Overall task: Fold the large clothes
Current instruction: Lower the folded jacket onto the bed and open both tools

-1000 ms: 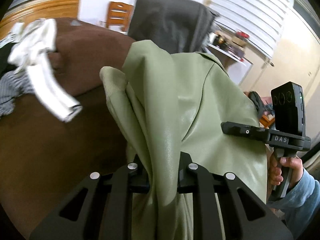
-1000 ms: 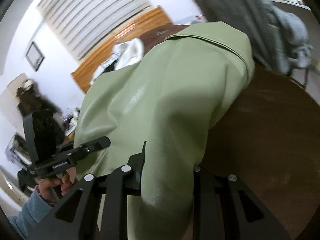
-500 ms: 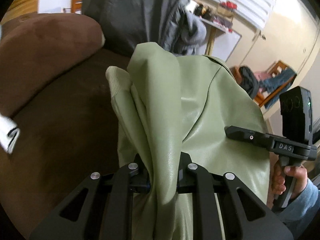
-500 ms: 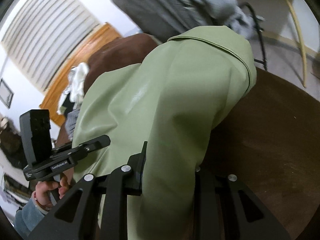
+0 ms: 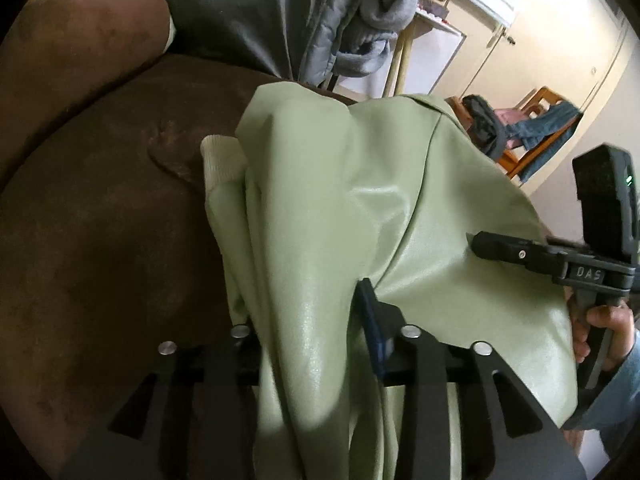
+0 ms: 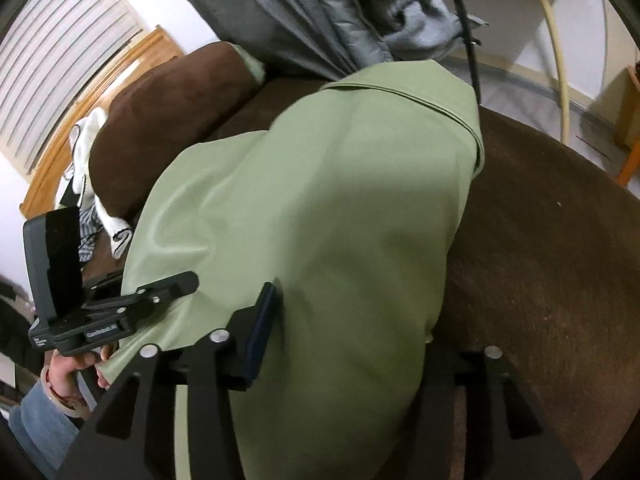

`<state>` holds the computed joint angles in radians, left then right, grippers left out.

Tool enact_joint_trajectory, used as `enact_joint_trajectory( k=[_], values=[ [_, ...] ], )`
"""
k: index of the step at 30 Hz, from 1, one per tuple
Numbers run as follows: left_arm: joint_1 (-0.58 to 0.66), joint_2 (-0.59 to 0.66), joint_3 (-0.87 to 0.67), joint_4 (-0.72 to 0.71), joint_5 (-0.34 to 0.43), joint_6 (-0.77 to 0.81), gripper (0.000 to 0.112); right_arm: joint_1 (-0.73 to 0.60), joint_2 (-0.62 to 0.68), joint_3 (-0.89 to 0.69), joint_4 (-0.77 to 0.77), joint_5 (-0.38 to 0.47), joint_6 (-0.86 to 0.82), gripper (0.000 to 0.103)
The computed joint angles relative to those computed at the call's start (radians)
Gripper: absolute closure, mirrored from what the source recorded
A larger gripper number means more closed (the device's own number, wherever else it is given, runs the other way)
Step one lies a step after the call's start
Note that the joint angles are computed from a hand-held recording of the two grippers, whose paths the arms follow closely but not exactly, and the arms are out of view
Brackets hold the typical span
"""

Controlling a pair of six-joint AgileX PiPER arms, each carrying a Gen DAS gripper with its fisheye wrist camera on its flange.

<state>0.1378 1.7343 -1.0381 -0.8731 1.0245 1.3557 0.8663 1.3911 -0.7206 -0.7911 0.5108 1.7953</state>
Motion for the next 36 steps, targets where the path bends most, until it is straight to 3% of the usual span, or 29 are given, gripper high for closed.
enact_joint_trajectory(
  k=[5,11,15,19,29,36],
  values=[
    [0.079,-0.051,-0.018,0.0,0.106,0.049,0.075,0.036,0.0,-0.071,0.107,0.113,-0.055,0.046],
    [0.083,-0.108,-0.027,0.03,0.103,0.051,0.075,0.138,0.009,-0.164,0.152,0.326,-0.13,0.034],
    [0.083,-0.119,-0.033,0.048,0.09,0.011,0.073,0.243,-0.038,-0.155,0.115,0.441,-0.054,0.026],
    [0.075,-0.154,-0.031,0.094,0.081,-0.025,0.071,0.395,-0.016,-0.207,0.063,0.583,0.051,0.025],
    [0.015,-0.086,-0.01,0.186,-0.1,-0.03,0.057,0.547,0.18,-0.278,0.086,0.613,0.117,0.024],
    [0.022,0.01,-0.038,0.13,-0.114,-0.015,0.046,0.587,0.191,-0.224,0.057,0.584,0.242,0.024]
  ],
)
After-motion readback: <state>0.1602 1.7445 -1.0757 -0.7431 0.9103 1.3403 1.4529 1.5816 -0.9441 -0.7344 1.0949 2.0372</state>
